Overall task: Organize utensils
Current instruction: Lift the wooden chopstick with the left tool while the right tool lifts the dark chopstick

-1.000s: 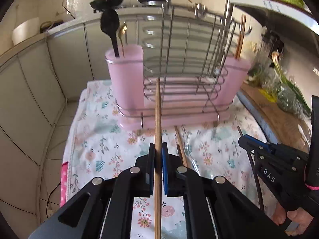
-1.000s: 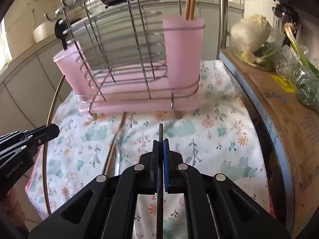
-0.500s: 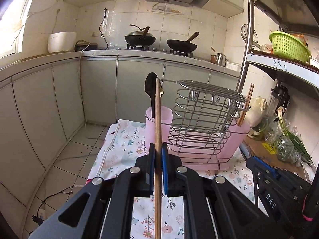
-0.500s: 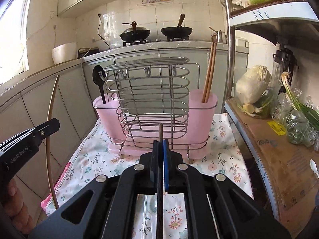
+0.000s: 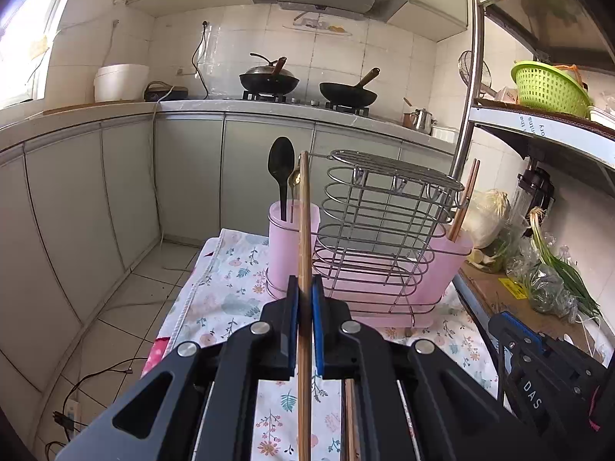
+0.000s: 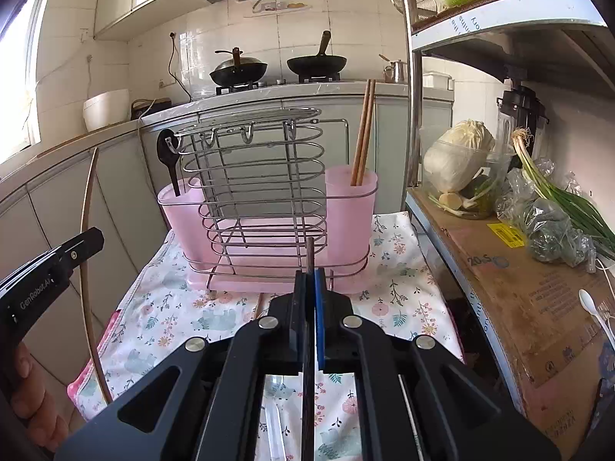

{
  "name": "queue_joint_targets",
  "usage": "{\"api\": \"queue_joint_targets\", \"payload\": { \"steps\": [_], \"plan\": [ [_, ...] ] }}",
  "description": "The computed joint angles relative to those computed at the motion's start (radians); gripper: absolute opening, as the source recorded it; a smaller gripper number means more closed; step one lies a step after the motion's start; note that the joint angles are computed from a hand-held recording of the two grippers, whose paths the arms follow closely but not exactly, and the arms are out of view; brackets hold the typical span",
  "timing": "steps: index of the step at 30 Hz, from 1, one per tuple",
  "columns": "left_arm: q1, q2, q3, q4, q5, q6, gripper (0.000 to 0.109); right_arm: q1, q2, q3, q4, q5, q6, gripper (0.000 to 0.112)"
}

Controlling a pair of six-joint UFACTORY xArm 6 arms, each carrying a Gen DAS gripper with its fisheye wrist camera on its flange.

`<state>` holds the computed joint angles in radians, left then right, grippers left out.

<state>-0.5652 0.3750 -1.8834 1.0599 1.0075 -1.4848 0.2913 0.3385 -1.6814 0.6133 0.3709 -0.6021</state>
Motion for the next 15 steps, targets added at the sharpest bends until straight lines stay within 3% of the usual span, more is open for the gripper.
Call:
{"api": "queue_joint_targets", "payload": {
  "steps": [15],
  "plan": [
    [0.005,-0.015,0.02,0.005,-0.002,-0.007,0.006,0.009,-0.004,-0.001,-0.022,0.006,0.01,0.005]
  ]
}}
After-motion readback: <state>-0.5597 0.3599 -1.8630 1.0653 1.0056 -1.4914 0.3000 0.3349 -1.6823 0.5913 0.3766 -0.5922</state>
